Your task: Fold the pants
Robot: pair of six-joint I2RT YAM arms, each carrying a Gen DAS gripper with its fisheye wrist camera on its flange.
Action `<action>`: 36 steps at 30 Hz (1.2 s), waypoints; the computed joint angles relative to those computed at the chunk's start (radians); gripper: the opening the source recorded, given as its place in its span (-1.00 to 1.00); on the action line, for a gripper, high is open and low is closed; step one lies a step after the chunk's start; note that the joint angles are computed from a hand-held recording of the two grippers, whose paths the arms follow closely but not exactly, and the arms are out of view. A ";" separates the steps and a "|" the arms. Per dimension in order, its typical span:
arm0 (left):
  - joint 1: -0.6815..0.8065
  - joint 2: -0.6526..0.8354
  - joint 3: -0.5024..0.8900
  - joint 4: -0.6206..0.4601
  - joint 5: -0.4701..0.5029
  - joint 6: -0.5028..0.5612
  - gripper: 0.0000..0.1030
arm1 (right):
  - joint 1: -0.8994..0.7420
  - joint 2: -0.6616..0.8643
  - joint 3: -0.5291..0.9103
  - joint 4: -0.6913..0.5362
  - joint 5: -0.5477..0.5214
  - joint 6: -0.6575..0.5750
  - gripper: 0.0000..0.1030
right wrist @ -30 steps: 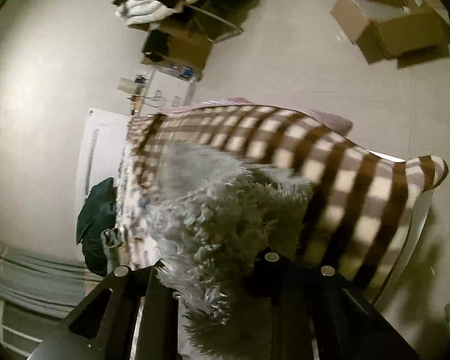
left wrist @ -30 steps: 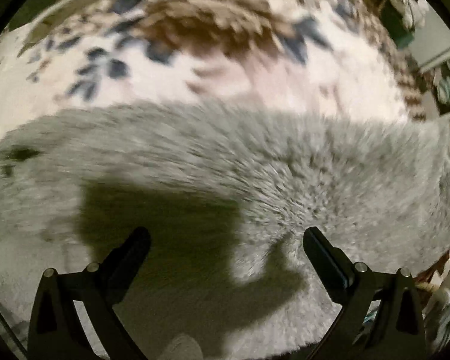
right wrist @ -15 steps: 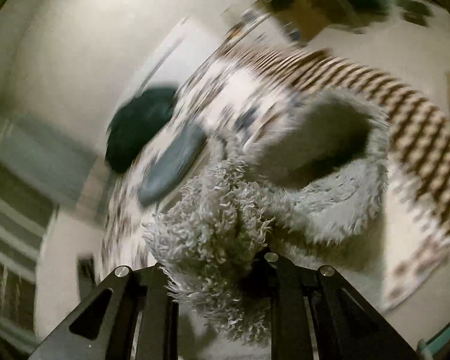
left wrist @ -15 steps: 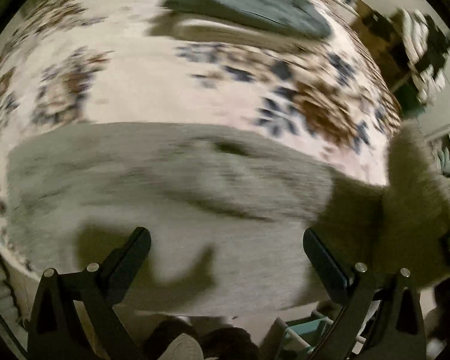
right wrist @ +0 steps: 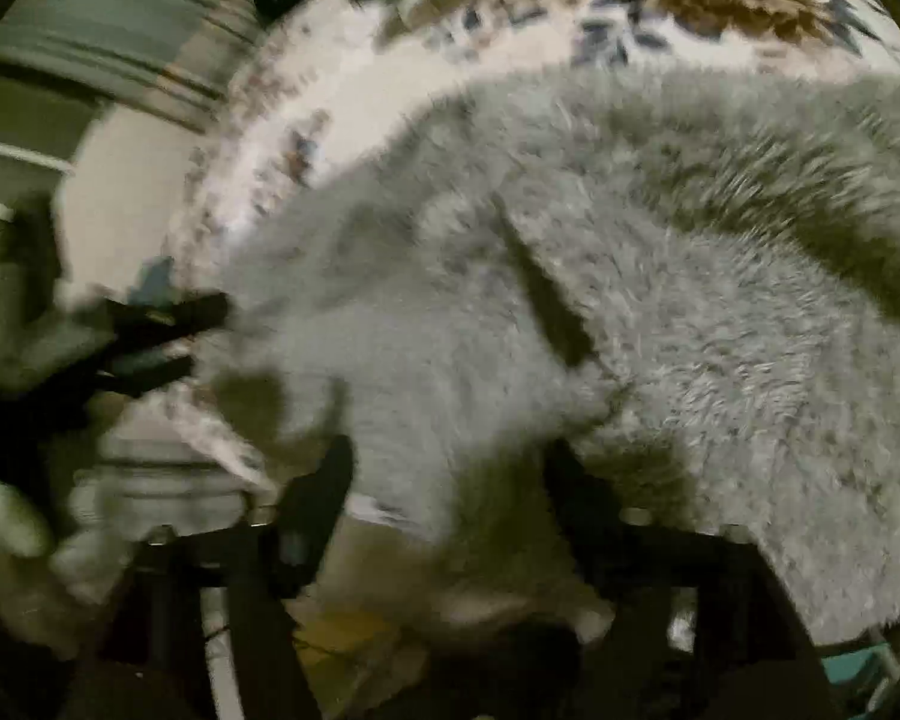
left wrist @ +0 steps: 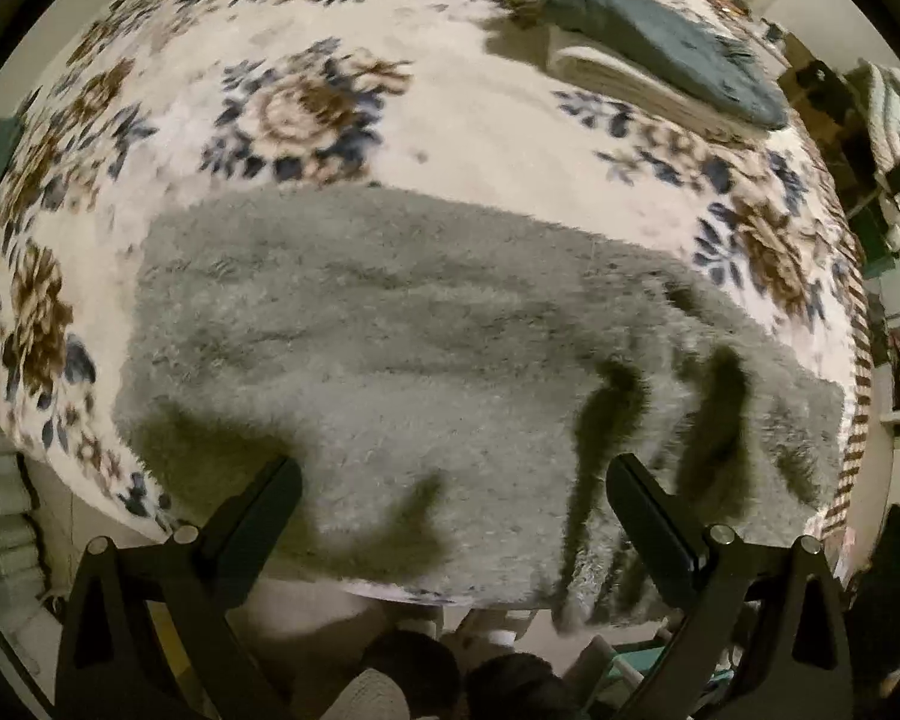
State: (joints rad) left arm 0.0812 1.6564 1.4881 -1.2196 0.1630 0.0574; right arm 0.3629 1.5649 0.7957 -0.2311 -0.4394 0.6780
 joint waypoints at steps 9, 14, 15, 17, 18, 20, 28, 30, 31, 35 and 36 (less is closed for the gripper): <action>-0.271 0.083 -0.005 0.055 0.097 -0.146 1.00 | -0.343 -0.133 -0.010 -0.339 0.098 -0.103 0.58; -0.411 0.104 -0.126 0.152 0.081 -0.160 -0.81 | -0.547 -0.136 -0.032 -0.405 0.081 -0.229 0.59; -0.419 0.106 -0.147 0.152 0.104 -0.159 -0.94 | -0.568 -0.135 -0.042 -0.407 0.088 -0.241 0.59; -0.402 0.048 -0.197 0.180 0.136 -0.165 -0.93 | -0.586 -0.112 -0.017 -0.419 0.088 -0.250 0.59; -0.384 -0.001 -0.223 0.193 0.142 -0.166 -0.93 | -0.593 -0.115 -0.010 -0.431 0.091 -0.250 0.58; -0.331 -0.068 -0.230 0.156 0.159 -0.149 -0.94 | -0.615 -0.117 -0.017 -0.432 0.082 -0.266 0.58; -0.189 -0.139 -0.302 0.056 0.175 -0.100 -0.92 | -0.619 -0.083 0.044 -0.468 0.075 -0.302 0.59; -0.165 -0.106 -0.324 0.062 0.180 -0.103 -0.85 | -0.614 -0.073 0.073 -0.486 0.067 -0.305 0.59; -0.158 -0.085 -0.321 0.051 0.184 -0.104 -0.84 | -0.609 -0.060 0.096 -0.497 0.068 -0.308 0.59; -0.058 -0.077 -0.296 -0.021 0.286 -0.097 -0.75 | -0.589 -0.006 0.194 -0.546 0.091 -0.335 0.58; -0.036 -0.087 -0.278 -0.037 0.293 -0.099 -0.67 | -0.587 0.007 0.212 -0.556 0.095 -0.340 0.58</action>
